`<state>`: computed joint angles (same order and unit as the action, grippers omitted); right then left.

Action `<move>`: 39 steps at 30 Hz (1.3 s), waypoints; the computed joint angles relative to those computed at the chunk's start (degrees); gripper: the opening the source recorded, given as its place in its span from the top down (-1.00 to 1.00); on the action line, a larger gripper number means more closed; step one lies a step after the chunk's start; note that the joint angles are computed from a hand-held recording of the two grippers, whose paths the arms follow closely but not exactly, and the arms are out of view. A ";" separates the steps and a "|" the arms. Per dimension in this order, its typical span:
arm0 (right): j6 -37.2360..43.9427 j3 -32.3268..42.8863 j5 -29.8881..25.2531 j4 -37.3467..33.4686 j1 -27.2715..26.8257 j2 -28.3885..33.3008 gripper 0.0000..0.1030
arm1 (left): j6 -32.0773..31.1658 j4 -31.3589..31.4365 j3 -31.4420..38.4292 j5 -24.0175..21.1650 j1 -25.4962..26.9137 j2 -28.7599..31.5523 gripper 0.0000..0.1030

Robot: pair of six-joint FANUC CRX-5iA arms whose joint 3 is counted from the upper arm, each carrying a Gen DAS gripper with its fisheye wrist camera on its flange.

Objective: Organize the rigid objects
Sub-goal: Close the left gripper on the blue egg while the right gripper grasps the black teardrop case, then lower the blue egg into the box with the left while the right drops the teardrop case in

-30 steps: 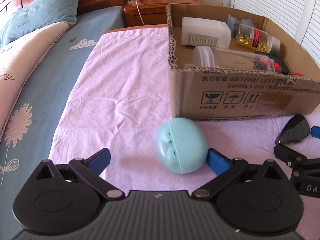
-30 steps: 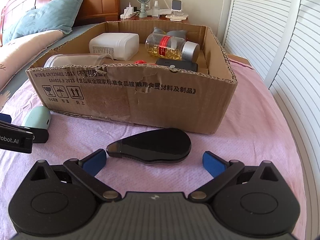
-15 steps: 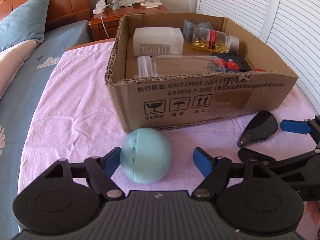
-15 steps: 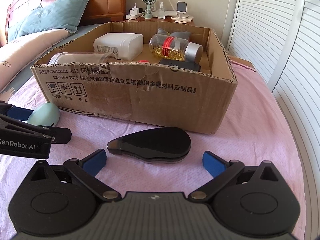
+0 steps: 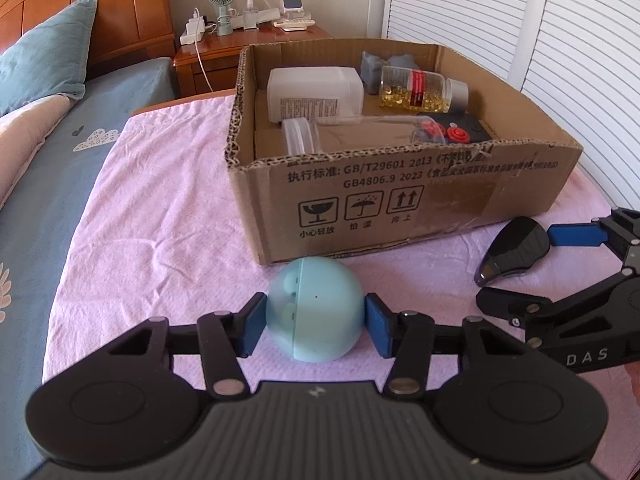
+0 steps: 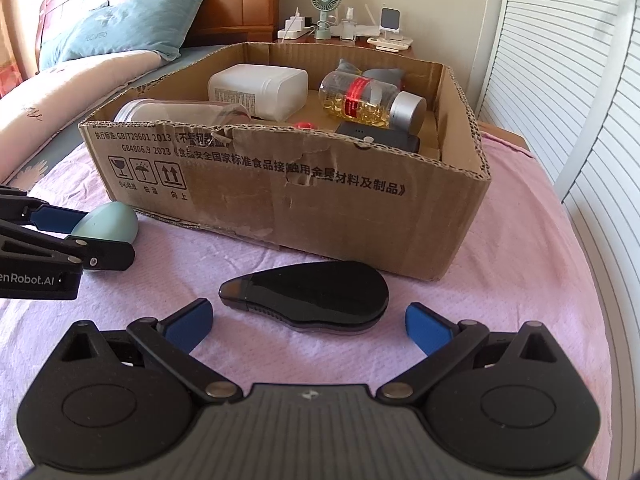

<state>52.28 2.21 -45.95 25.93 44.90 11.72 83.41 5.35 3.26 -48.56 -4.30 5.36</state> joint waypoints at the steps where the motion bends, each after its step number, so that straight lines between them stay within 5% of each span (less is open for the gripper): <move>1: 1.02 0.19 0.44 -0.46 -0.25 0.13 -1.00 | 0.67 -0.46 0.06 -0.02 -0.13 -0.06 -0.01; 12: 1.31 0.59 1.77 0.05 -0.19 0.84 -0.97 | 6.71 -4.67 -0.06 1.63 -1.59 -0.56 -0.06; 23: -0.26 -0.70 2.98 1.51 -0.17 0.13 -0.80 | 5.08 -3.77 0.26 1.54 -1.37 -0.11 -0.02; 39: 3.52 0.29 0.22 0.80 0.67 -2.09 -0.80 | -8.37 4.22 0.70 -3.48 0.85 -0.59 -0.01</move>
<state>55.80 2.50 -45.73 26.73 45.56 9.62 75.04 9.57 3.96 -52.03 -3.45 4.77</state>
